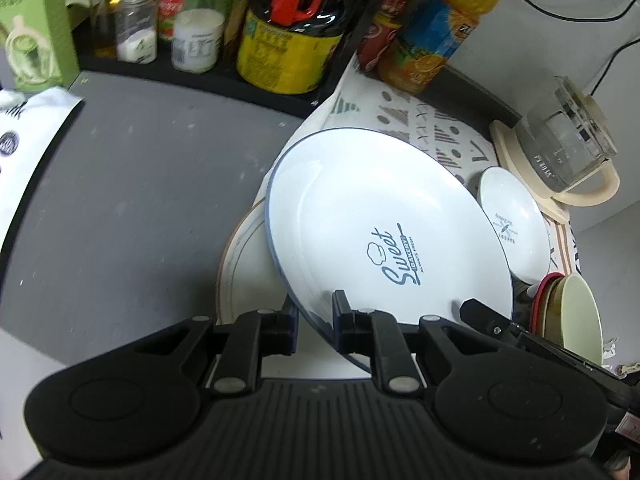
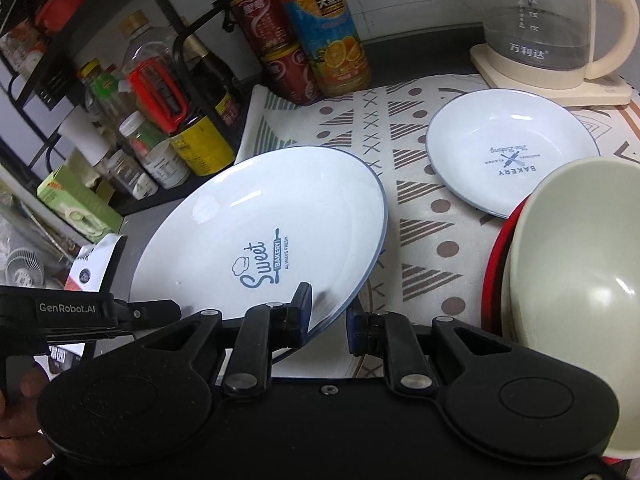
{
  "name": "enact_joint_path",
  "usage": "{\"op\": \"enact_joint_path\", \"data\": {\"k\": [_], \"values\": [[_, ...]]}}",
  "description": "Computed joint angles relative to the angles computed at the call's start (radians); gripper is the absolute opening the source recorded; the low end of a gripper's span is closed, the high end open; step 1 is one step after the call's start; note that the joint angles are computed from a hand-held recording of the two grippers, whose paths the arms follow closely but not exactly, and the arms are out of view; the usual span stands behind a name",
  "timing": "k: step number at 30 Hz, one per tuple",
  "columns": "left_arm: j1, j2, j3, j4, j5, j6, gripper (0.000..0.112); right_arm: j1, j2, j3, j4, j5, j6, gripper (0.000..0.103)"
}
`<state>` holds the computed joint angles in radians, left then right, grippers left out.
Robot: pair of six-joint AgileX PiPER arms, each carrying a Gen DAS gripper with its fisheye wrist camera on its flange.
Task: Organize plates and bowls
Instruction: 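Lift the 'Sweet' plate with the right gripper over the leaf-print plate, then lower the 'Sweet' plate onto the leaf-print plate and open the right gripper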
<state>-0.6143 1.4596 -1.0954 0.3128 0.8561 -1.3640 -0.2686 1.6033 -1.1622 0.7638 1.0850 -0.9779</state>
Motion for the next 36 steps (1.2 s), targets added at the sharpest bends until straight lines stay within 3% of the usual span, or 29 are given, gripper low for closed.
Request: {"op": "enact_joint_path", "data": {"k": [9, 18, 28, 33, 36], "values": [[-0.04, -0.023, 0.027, -0.007, 0.046, -0.068, 0.015, -0.005, 0.001, 0.012, -0.017, 0.038, -0.023, 0.017], [-0.037, -0.021, 0.049, -0.054, 0.041, -0.067, 0.016, 0.0, -0.004, 0.023, -0.048, 0.039, -0.025, 0.018], [0.027, -0.001, 0.039, -0.184, 0.035, 0.084, 0.02, -0.001, -0.001, 0.022, -0.081, 0.039, 0.0, 0.017], [0.047, -0.042, 0.032, -0.124, 0.117, 0.084, 0.036, 0.011, -0.006, 0.012, -0.116, 0.038, 0.017, 0.013], [0.072, -0.055, 0.032, -0.108, 0.129, 0.088, 0.037, 0.016, 0.007, -0.004, -0.151, 0.042, 0.051, 0.014]]}}
